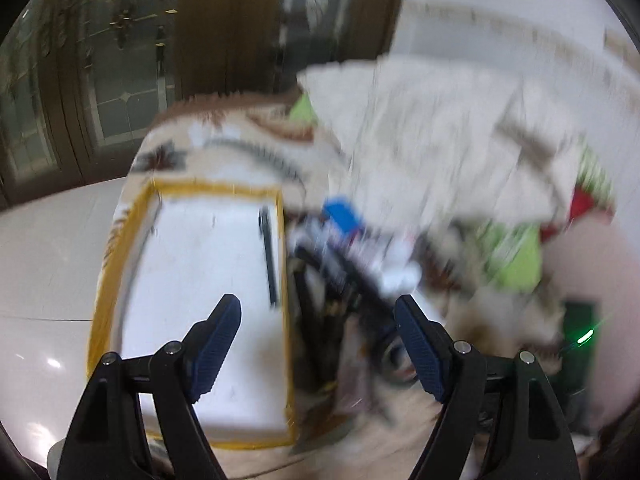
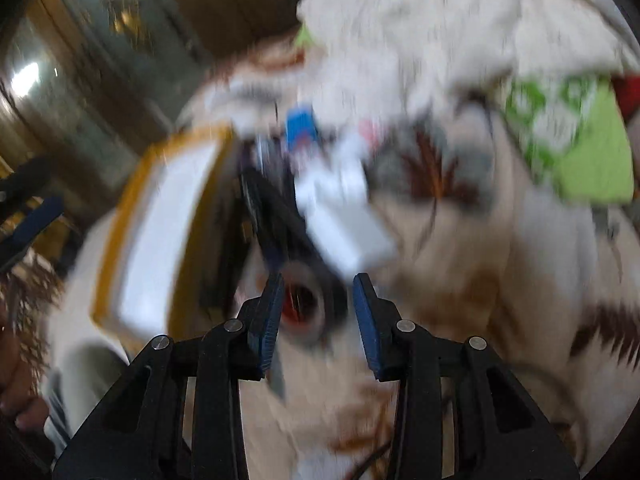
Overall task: Organize objects
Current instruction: 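Grasp the black electrical tape roll with the right gripper, then grasp the pink hand cream tube with the left gripper while right holds the tape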
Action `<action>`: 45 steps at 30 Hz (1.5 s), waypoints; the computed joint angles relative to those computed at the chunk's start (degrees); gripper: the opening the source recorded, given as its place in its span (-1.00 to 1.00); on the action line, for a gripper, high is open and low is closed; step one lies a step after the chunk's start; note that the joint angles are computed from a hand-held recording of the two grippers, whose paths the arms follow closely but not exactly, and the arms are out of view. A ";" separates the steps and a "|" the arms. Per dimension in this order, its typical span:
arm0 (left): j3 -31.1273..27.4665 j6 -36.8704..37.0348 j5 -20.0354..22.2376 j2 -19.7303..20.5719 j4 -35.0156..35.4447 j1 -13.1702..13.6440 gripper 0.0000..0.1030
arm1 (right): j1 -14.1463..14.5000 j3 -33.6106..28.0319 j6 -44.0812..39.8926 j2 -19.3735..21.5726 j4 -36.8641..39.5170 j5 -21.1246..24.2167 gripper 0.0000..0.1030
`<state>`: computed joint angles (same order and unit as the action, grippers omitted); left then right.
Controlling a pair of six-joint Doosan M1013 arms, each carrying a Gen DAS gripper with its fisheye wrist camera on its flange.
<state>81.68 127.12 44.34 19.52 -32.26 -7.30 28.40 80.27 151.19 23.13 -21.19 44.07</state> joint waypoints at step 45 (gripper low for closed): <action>0.37 2.31 15.86 3.35 -3.83 1.77 -0.77 | -1.77 10.27 -1.01 -7.07 6.11 -5.48 -0.68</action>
